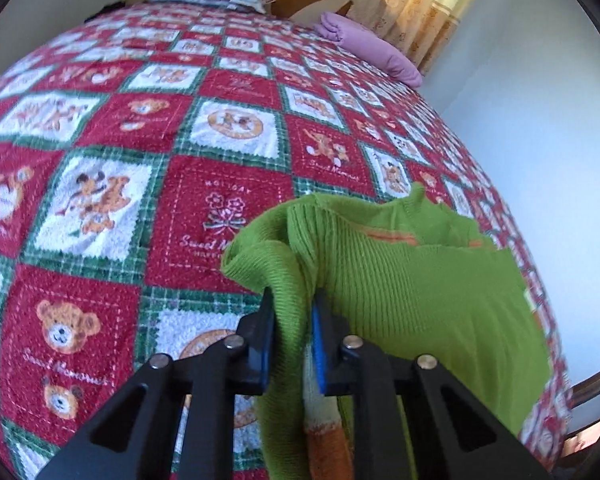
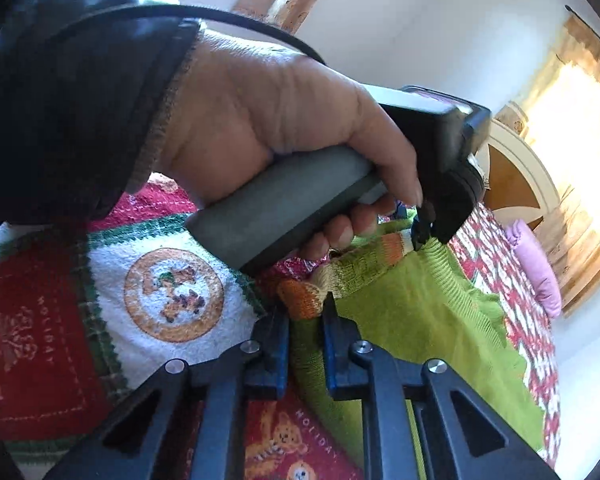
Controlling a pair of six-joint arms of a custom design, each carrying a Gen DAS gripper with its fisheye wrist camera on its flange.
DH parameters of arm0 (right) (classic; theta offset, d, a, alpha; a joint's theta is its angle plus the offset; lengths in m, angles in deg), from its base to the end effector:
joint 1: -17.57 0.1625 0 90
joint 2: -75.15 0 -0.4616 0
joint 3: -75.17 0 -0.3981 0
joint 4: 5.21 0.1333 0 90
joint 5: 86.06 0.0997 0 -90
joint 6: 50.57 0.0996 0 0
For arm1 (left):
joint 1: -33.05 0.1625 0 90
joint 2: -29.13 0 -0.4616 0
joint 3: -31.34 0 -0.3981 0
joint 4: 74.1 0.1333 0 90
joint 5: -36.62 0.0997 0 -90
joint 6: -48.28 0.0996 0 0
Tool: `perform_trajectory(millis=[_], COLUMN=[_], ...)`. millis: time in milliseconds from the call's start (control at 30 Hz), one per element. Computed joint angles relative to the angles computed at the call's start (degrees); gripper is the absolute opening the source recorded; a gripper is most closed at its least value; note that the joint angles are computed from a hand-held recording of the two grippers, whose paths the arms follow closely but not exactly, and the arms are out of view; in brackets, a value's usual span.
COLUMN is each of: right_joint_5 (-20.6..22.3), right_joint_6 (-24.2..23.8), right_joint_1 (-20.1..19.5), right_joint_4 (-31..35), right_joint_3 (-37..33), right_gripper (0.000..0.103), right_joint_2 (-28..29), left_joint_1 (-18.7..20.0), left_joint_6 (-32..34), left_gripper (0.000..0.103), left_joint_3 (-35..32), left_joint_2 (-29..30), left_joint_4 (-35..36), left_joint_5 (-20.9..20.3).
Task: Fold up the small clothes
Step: 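Close the left gripper on the side edge while the right gripper grasps beside it, then lift the side edge with both grippers and fold it across the sweater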
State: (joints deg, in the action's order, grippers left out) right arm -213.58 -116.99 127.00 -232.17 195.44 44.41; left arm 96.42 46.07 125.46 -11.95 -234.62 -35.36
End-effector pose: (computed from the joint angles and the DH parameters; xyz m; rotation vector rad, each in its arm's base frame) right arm 0.2434 -0.4715 0.0203 1.2414 -1.8104 0.5807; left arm -0.1719 -0.7090 0.0873 0.5376 2.8148 -0.5397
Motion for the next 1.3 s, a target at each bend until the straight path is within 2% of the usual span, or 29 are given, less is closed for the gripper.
perform_trajectory(millis=[133,267,567,700,1000,1300], right_joint_5=[1.5,3.4,8.1,11.0,14.4,17.7], right_joint_6=[5.5,10.8,20.5,22.8,26.0,27.7], right_joint_1=[-0.2,0.0,-2.4,-4.7,-6.6,-9.1], right_joint_4=[3.6,5.6,9.9,12.1,12.2,12.3], right_joint_3=[1.5,3.8,7.6,8.1,10.4,12.6], right_gripper=[0.011,0.011,0.01,0.009,0.009,0.009], right_joint_2=[-2.3,-5.4,-13.3,-16.7,-21.0,-25.7], left_joint_1=[0.5,0.1,-2.9,-4.2,-7.5,-9.9], left_joint_6=[-3.4,-5.2,-8.9,-10.8,-11.9,-11.9], left_gripper=[0.017,0.016,0.016,0.016,0.016,0.016], left_joint_3=[-0.9,-1.1,-1.7,-2.2,-3.0,-3.6], left_joint_2=[-0.4,-0.8,-1.0,-0.9,-0.1,0.7], left_joint_4=[2.3,3.8,5.7,6.3,6.4,5.2], left_joint_5=[-2.2,-1.9,2.4,3.5,5.4,4.5])
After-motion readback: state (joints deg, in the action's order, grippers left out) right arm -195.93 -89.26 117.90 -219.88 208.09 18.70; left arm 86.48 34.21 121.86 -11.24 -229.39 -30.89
